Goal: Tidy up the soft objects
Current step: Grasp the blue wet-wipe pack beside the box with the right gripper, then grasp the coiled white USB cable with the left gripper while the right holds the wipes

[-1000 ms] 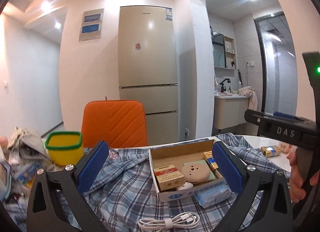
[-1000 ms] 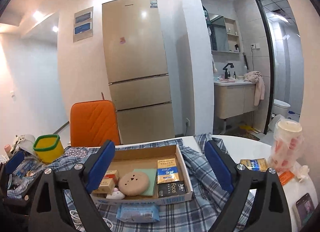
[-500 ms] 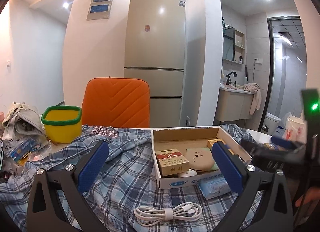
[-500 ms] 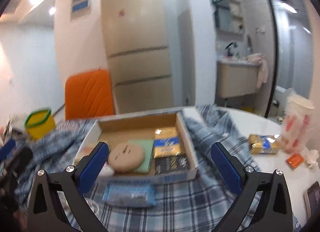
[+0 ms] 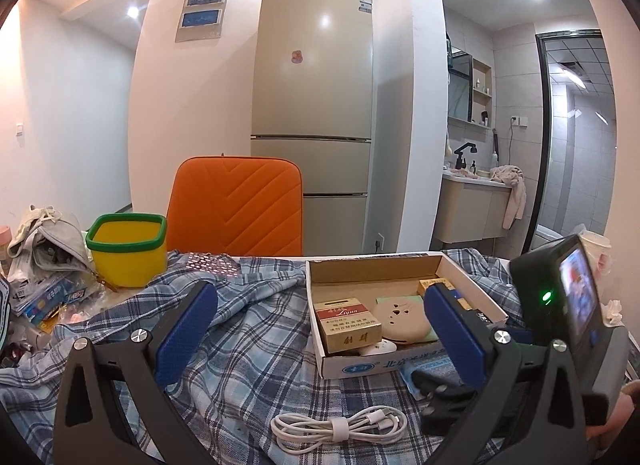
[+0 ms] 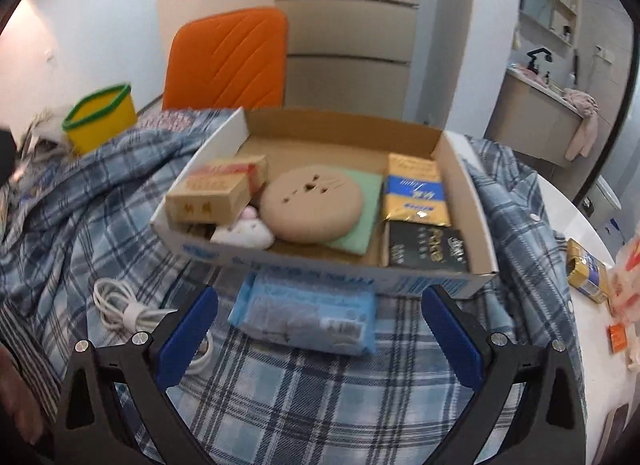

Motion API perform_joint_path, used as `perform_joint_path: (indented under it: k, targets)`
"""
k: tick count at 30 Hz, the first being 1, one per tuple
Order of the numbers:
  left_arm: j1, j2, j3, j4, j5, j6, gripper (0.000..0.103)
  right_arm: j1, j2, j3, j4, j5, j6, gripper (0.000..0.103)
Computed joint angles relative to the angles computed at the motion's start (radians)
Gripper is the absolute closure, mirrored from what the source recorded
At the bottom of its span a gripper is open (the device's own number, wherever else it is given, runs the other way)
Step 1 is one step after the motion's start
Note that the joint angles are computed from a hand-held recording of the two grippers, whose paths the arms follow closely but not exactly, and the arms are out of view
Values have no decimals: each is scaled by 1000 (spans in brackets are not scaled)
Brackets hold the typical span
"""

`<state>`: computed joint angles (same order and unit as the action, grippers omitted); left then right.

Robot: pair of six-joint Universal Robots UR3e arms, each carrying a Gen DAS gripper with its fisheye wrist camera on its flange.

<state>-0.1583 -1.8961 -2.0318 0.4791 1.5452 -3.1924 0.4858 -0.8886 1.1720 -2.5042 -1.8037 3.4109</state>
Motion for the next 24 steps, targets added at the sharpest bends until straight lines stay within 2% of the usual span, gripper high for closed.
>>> perform_joint_path:
  k: [6, 9, 13, 18, 24]
  targets:
    - [-2, -4, -2, 12, 6, 3, 0, 36, 73, -126, 119, -29, -55, 0]
    - [1, -3, -1, 6, 3, 2, 0, 44, 100, -175, 173, -61, -43, 0]
    - [-3, -4, 2, 5, 5, 4, 0, 28, 100, -179, 201, -40, -31, 1]
    - [-3, -4, 2, 4, 4, 6, 0, 7, 91, -167, 200, -3, -22, 20]
    - [1, 1, 8, -22, -5, 10, 0, -8, 35, -78, 132, 34, -10, 28]
